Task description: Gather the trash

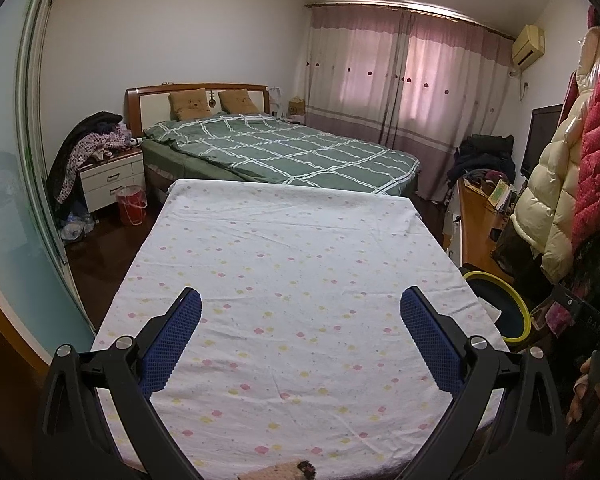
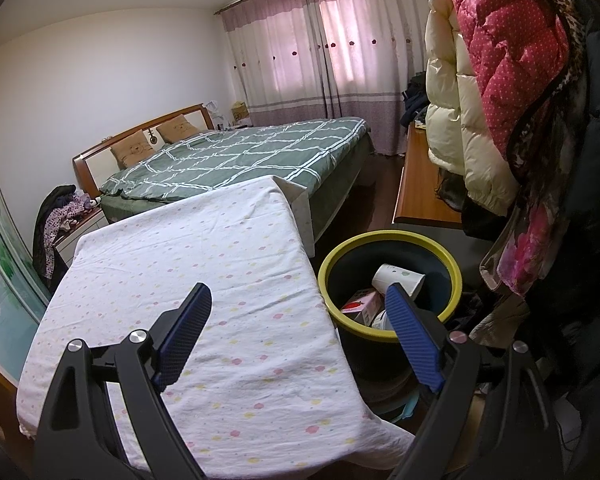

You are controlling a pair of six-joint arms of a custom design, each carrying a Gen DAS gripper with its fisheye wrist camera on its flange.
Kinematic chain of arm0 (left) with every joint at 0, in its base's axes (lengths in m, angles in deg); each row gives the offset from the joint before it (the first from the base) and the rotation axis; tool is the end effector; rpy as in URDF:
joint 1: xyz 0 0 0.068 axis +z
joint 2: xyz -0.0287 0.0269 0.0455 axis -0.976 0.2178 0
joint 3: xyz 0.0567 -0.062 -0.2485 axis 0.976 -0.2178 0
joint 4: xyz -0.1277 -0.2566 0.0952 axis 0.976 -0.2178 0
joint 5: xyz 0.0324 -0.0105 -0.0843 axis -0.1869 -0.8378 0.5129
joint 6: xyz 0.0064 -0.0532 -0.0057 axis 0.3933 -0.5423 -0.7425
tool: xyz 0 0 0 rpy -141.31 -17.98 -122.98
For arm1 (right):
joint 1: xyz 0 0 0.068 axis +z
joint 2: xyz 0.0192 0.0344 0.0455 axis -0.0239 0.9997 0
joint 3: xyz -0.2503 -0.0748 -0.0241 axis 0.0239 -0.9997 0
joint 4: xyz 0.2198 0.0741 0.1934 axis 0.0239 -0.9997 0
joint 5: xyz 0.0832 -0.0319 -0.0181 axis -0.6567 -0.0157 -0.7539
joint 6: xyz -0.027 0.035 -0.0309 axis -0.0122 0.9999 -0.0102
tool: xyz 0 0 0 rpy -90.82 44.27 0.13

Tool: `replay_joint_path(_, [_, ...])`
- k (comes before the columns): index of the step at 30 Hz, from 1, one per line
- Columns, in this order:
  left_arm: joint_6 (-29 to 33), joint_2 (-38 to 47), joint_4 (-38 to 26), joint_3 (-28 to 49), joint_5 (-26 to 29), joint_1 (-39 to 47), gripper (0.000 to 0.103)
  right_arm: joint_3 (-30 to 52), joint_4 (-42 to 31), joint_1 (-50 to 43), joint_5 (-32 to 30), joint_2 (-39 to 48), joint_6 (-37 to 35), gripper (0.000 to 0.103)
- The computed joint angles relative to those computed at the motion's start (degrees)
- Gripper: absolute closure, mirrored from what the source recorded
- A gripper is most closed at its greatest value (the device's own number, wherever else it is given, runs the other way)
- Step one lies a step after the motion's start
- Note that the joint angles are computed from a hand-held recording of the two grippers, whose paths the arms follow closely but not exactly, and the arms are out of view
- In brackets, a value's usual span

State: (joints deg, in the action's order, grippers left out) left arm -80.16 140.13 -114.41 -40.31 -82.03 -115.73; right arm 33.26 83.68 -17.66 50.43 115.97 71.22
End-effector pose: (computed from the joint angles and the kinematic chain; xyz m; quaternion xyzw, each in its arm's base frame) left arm 0.1972 -0.1202 0.1585 -0.2713 0.8254 0.0831 0.4880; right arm 0.3965 -0.0926 0.0898 -0.1343 0.8564 0.1795 0.4652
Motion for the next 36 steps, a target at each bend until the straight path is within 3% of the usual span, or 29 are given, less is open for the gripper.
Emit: replay_joint_path(36, [1.30, 0.52, 1.21, -0.70, 0.92, 0.94, 0.005, 0.08, -0.36, 0.17, 0.08, 0.18, -0.13, 0.019])
